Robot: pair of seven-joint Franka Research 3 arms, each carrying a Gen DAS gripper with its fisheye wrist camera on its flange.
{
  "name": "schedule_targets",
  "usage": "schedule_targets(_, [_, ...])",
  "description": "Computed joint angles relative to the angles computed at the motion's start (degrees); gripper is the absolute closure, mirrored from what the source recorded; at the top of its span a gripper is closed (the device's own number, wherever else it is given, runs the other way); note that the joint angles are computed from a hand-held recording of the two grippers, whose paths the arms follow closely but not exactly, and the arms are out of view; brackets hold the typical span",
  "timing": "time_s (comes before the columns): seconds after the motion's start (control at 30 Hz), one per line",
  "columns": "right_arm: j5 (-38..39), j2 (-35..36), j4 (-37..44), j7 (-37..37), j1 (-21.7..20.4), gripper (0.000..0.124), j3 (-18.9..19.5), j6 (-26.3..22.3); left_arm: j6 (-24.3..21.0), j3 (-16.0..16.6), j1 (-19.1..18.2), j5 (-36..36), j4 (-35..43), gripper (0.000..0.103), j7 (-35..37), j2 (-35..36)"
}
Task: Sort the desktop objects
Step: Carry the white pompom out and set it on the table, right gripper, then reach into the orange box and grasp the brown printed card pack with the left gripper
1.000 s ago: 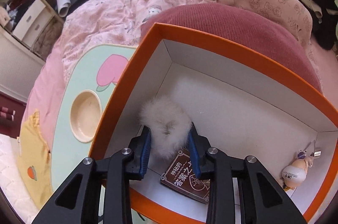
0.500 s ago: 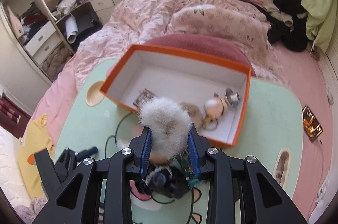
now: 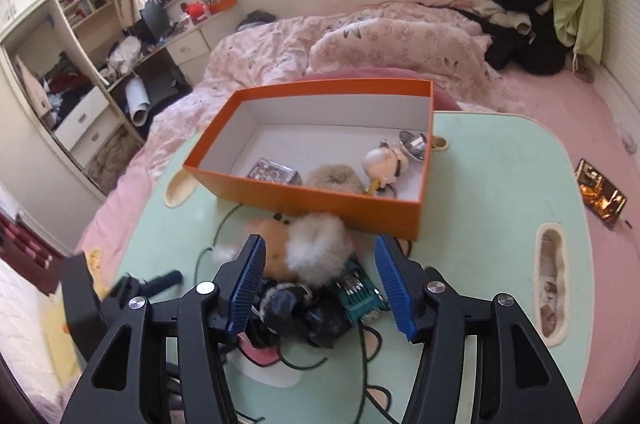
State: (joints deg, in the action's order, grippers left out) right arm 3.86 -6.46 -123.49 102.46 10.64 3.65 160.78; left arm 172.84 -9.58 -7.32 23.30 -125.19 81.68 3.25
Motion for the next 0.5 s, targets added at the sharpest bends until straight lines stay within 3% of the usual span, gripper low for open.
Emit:
schedule_targets(0.13, [-21.0, -5.2, -9.0, 15.3, -6.1, 0.062, 6.0, 2.5, 0.0, 0.0, 0.0, 0.3, 0.0, 0.000, -0.3, 0.0])
schedule_targets(0.3, [-31.6, -4.8, -12.7, 25.2, -9.4, 0.062, 9.1, 4.3, 0.0, 0.1, 0.0, 0.8, 0.0, 0.000, -0.6, 0.0])
schedule_targets(0.37, [-39.1, -3.6, -12.5, 32.8, -11.6, 0.049, 10.5, 4.8, -0.1, 0.1, 0.0, 0.9, 0.1, 0.000, -0.8, 0.0])
schedule_targets(0.4, [-39.7, -3.0, -12.3, 33.2, -11.1, 0.028, 9.8, 4.9, 0.0, 0.3, -0.1, 1.7, 0.1, 0.000, -1.4, 0.0])
schedule_targets(0.43, [-38.4, -2.5, -11.9, 31.8, -9.8, 0.021, 8.7, 4.2, 0.0, 0.2, 0.1, 1.1, 0.1, 0.000, -0.7, 0.0])
schedule_targets(0.5, [-39.2, -2.4, -11.6, 32.2, -8.5, 0.021, 7.4, 3.4, -0.1, 0.3, 0.0, 1.6, 0.1, 0.000, -1.3, 0.0])
